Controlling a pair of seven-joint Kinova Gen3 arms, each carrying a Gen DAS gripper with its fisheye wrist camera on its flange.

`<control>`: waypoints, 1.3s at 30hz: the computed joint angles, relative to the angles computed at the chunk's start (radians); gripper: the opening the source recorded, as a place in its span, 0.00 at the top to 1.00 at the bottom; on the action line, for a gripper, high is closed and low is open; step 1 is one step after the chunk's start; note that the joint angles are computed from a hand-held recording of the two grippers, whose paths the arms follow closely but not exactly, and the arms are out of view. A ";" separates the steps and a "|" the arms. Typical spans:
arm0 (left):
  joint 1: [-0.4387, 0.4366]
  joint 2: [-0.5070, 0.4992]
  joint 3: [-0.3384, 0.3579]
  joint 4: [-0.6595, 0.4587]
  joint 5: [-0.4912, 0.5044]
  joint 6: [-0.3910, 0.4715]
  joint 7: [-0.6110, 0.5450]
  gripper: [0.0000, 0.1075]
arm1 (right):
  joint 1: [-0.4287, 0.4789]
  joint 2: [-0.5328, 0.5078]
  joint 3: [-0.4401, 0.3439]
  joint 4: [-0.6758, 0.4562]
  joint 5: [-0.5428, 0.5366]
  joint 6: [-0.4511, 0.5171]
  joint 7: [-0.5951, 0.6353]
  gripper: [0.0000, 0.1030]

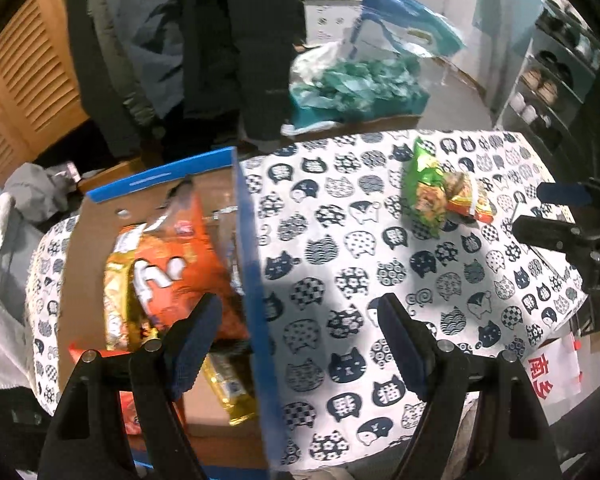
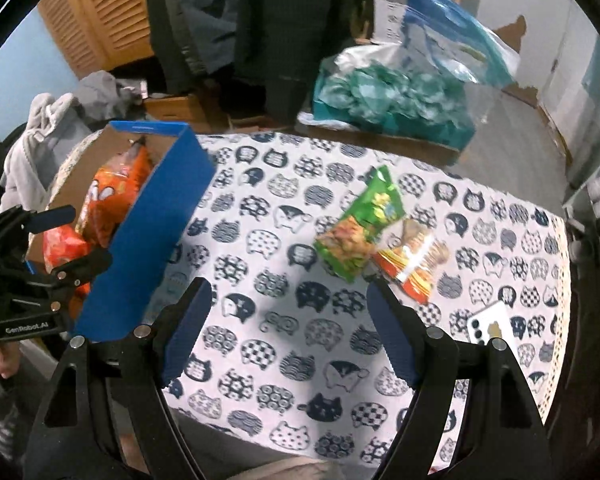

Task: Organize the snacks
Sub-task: 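Move both tools toward the green peanut bag and last snack, then grasp the green peanut bag with the left tool while the right tool grasps the clear-wrapped snack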

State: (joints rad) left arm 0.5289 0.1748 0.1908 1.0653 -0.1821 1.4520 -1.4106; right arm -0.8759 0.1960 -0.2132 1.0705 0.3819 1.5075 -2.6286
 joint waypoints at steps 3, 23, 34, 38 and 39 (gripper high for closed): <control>0.019 0.025 0.007 -0.018 -0.004 0.011 0.012 0.24 | 0.026 -0.037 0.002 0.065 -0.020 -0.017 -0.018 0.23; 0.075 0.251 -0.036 -0.169 0.065 -0.046 0.060 0.24 | 0.327 -0.073 0.045 0.313 -0.190 -0.182 -0.007 0.23; 0.116 0.412 -0.070 -0.376 0.095 0.031 0.027 0.24 | 0.388 0.002 0.079 0.329 -0.263 -0.250 0.041 0.23; 0.113 0.448 -0.075 -0.435 0.128 0.058 0.034 0.24 | 0.394 0.024 0.084 0.343 -0.282 -0.271 0.056 0.23; 0.112 0.457 -0.076 -0.451 0.137 0.066 0.039 0.24 | 0.393 0.030 0.085 0.346 -0.284 -0.274 0.060 0.23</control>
